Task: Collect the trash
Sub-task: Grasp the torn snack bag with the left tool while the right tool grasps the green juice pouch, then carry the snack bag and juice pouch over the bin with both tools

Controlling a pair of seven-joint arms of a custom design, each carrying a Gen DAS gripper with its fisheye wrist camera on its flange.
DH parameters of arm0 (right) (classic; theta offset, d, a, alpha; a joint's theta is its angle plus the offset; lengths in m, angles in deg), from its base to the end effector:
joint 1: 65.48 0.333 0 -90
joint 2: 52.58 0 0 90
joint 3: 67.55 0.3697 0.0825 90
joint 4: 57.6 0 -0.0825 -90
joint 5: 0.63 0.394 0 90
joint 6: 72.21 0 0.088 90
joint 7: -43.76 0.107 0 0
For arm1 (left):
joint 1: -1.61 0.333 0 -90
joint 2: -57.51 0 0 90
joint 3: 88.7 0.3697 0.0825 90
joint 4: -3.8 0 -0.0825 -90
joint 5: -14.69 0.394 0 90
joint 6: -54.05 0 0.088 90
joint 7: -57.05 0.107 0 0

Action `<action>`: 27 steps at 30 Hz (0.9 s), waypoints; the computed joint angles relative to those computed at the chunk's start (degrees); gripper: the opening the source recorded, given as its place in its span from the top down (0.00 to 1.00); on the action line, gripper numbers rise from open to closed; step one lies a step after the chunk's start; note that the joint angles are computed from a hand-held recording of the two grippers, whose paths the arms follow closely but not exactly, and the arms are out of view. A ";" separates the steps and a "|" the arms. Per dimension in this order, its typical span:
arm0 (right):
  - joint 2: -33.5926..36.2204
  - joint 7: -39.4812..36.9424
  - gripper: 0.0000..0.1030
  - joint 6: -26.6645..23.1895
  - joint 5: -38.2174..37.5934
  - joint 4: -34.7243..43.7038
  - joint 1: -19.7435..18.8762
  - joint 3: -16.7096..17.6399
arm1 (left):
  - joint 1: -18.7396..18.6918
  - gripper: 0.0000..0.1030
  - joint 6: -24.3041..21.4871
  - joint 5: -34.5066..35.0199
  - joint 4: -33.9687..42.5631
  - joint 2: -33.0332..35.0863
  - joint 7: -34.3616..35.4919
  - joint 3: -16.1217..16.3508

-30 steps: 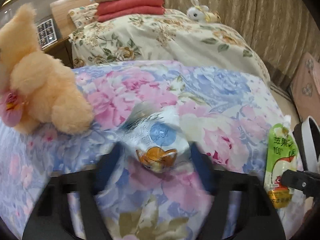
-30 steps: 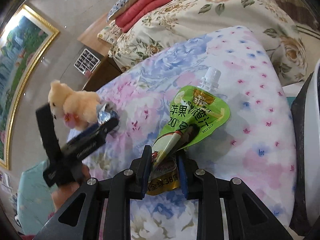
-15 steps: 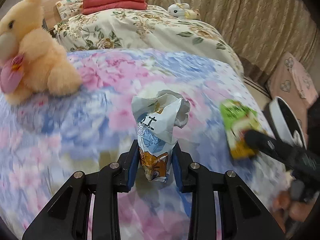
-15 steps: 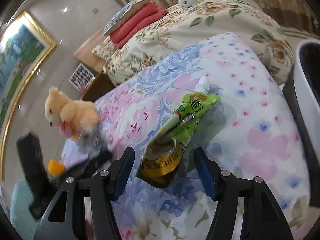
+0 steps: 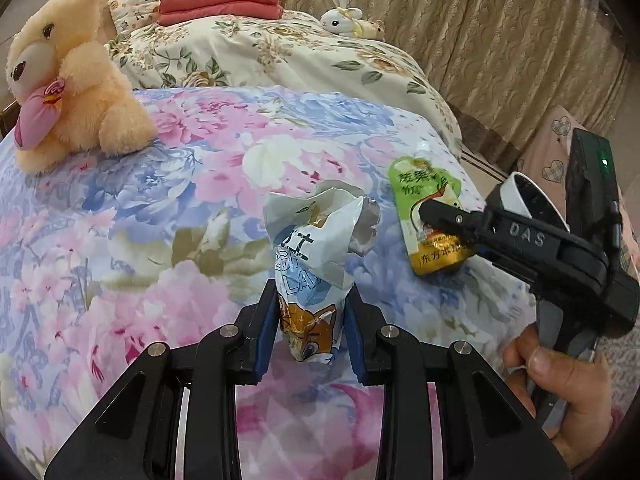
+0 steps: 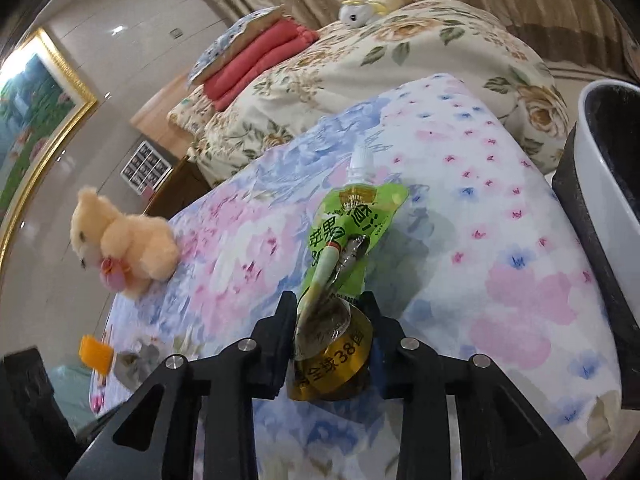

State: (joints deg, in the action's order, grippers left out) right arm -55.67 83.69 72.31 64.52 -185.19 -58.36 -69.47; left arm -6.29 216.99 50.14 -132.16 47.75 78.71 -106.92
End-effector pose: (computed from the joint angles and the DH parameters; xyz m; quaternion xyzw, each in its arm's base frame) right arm 0.5486 0.0410 0.4764 -0.6790 0.6079 0.0127 0.4113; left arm 0.4466 -0.2604 0.4980 -0.7205 0.5976 -0.2968 0.1886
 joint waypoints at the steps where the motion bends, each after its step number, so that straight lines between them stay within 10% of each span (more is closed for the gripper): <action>1: -0.44 -0.78 0.71 -0.55 0.47 -0.36 -0.13 -0.19 | -0.12 0.72 0.12 -0.10 -0.07 -0.16 0.07 -0.02; 19: -10.14 -7.38 0.72 -2.85 -2.16 -8.77 -0.78 -4.07 | -2.09 0.72 -1.14 0.72 0.56 -1.12 -0.43 -2.40; 24: -8.48 -4.75 0.56 -3.85 -5.32 -8.34 -0.88 -4.12 | -3.17 0.72 -2.02 0.27 0.72 -0.77 -0.45 -2.55; 27: -8.23 -5.35 0.66 -3.72 -4.71 -8.37 -0.82 -4.23 | -3.64 0.72 -2.73 0.61 0.99 -0.77 -0.65 -2.70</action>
